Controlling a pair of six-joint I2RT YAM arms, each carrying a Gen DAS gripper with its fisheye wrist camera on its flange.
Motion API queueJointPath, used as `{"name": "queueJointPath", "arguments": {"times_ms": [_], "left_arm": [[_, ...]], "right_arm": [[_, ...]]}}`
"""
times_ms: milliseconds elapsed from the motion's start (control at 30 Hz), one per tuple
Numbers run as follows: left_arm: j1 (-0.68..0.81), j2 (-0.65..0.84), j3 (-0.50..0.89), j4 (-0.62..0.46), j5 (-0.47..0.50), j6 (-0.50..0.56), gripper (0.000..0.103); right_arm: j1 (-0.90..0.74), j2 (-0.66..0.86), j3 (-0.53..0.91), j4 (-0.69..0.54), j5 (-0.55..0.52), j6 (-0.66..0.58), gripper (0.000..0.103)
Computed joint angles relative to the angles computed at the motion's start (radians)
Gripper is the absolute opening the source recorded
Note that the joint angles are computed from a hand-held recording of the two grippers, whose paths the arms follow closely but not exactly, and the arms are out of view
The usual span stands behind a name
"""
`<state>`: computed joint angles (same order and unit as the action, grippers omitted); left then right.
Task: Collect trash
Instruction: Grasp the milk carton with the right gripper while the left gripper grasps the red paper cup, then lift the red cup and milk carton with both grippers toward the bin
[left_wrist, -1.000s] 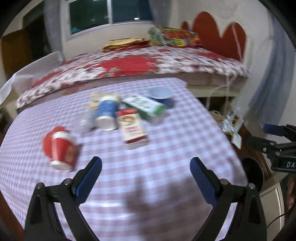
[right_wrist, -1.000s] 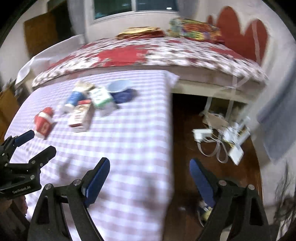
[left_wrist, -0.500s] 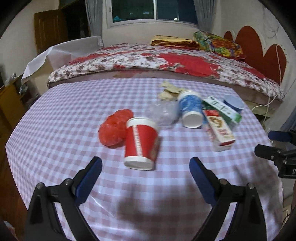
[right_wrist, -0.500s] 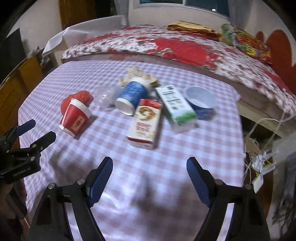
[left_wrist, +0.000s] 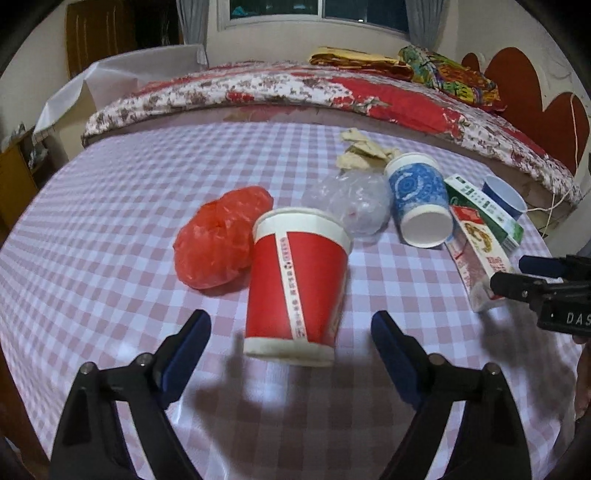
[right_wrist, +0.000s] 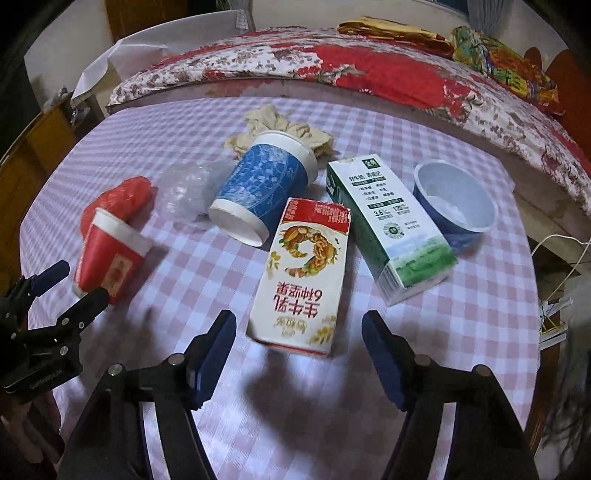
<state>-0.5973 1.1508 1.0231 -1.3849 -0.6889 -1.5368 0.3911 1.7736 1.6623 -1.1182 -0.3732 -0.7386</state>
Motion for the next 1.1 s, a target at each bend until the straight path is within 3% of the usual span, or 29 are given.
{"name": "queueJointPath", "arguments": {"times_ms": [233, 300, 367, 833, 1100], "left_arm": [[0.072, -0.045, -0.057, 0.082, 0.025, 0.073, 0.078], [0.087, -0.045, -0.063, 0.101, 0.033, 0.1, 0.072], [0.094, -0.053, -0.07, 0.126, 0.047, 0.124, 0.059], [-0.059, 0.043, 0.093, -0.016, -0.032, -0.006, 0.058], [-0.142, 0.158, 0.256, -0.09, -0.07, -0.039, 0.058]], "right_arm": [[0.022, 0.044, 0.002, 0.014, 0.005, 0.016, 0.061], [0.019, 0.046, -0.003, 0.022, -0.001, 0.013, 0.061], [0.013, 0.044, -0.004, 0.017, -0.011, 0.009, 0.06], [-0.106, -0.064, -0.031, -0.042, -0.117, -0.1, 0.054], [-0.258, -0.064, 0.094, -0.184, -0.213, -0.194, 0.054]]}}
